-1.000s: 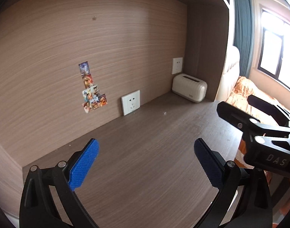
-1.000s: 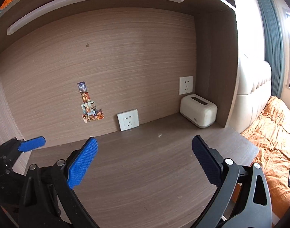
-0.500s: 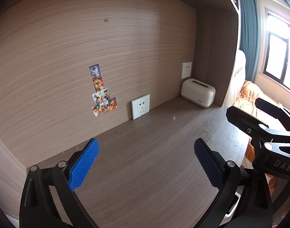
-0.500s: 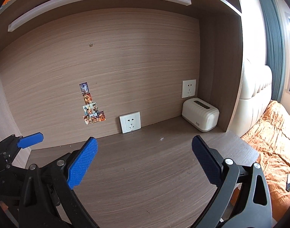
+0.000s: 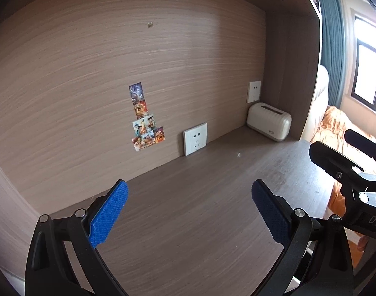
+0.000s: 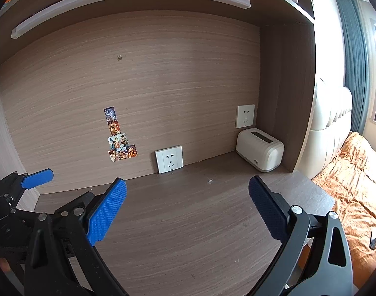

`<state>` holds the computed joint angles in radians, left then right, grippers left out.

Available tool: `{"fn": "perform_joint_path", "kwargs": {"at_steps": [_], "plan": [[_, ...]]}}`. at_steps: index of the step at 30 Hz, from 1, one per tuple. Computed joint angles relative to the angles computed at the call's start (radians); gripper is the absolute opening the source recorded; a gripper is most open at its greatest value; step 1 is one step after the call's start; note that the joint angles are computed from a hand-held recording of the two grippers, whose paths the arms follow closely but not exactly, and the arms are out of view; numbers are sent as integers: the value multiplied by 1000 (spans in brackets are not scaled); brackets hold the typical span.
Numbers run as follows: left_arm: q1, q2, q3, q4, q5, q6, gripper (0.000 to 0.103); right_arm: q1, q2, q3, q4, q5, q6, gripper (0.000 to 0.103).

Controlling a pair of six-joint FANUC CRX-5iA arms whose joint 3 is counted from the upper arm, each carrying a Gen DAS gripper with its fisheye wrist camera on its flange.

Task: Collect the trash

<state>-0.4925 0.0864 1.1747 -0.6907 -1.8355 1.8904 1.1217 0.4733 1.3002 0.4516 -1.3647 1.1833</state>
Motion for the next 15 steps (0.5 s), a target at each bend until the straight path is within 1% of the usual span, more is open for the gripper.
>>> {"fn": "perform_joint_path", "kwargs": {"at_steps": [6,15], "plan": [[12,-22,-35,26,23,6,98,7,-33,-62,9,22,-15,99],[52,-59,-93,87,59,20,98,13,-30,-63,18,20,-23,99]]}}
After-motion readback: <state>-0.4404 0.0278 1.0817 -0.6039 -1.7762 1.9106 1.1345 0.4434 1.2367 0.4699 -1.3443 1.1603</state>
